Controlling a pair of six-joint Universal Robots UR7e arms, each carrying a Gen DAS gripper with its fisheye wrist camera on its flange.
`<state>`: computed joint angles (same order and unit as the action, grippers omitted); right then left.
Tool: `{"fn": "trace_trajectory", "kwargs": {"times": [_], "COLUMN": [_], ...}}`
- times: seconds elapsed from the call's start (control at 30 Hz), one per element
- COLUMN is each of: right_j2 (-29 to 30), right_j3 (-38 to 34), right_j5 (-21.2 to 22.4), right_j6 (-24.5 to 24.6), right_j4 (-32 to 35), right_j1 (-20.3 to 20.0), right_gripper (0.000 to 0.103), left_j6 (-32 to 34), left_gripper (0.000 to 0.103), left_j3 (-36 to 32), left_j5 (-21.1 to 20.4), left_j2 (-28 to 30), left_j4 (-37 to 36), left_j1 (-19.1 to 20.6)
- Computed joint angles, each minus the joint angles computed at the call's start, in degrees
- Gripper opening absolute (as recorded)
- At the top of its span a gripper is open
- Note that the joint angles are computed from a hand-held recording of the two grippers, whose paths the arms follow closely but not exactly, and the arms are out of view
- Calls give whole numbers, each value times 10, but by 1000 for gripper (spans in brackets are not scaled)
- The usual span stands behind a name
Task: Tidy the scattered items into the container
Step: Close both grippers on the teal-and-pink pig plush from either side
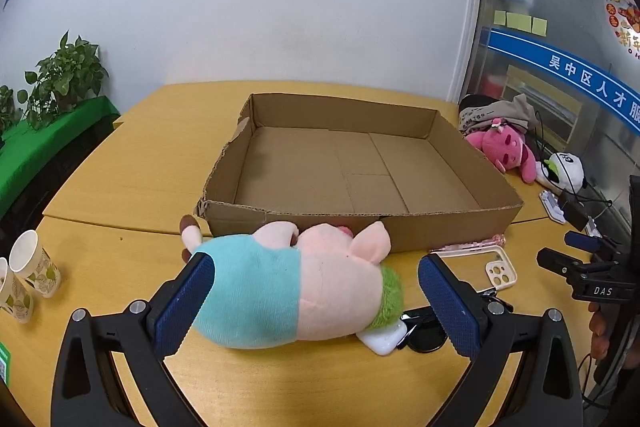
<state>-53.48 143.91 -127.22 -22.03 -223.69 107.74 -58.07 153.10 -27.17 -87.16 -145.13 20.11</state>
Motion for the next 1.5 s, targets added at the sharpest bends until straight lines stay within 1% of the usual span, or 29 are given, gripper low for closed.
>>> {"fn": "trace_trajectory", "kwargs": {"times": [0.13,0.17,0.27,0.33,0.4,0.47,0.6,0.67,0.73,0.8,0.87,0.93,1.07,1.1,1.17,1.23,1.27,1.4,1.5], "right_j2": [0,0,-5,0,10,21,43,51,61,76,91,110,148,153,159,163,165,168,167], "right_j3": [-7,-9,-12,-19,-28,-36,-58,-69,-82,-103,-122,-145,-185,-190,-198,-200,-200,-197,-188], "right_j5": [0,1,24,28,27,35,51,69,87,99,111,124,129,132,148,159,159,157,156], "right_j6": [2,5,22,32,39,39,37,32,30,31,32,29,34,37,46,55,55,50,36], "right_j4": [10,14,28,41,49,61,93,112,134,164,188,215,256,262,275,286,288,281,264], "right_j1": [2,2,-1,0,7,15,34,41,48,55,61,64,65,64,57,55,55,60,63], "right_gripper": [103,103,103,103,103,103,102,102,102,102,102,102,101,98,96,90,89,78,70], "left_j6": [-3,2,23,31,32,40,89,132,169,210,254,279,292,295,301,302,301,295,266], "left_gripper": [103,103,103,103,103,103,102,101,97,91,90,90,90,90,87,86,84,75,71], "left_j3": [-11,-11,-6,-3,-2,-1,3,4,0,-7,-9,-9,-10,-10,-11,-13,-12,-2,3], "left_j5": [-3,-4,-8,-10,-10,-11,-23,-37,-61,-94,-129,-154,-176,-181,-199,-214,-214,-210,-199], "left_j2": [-7,-10,-17,-28,-44,-57,-65,-58,-46,-28,-14,-8,-4,-4,-4,-4,-4,-11,-36], "left_j4": [16,14,-8,-15,-10,-16,-59,-100,-139,-183,-243,-279,-293,-295,-302,-304,-302,-293,-244], "left_j1": [14,18,28,37,51,66,105,130,161,195,223,241,255,257,267,274,273,255,230]}}
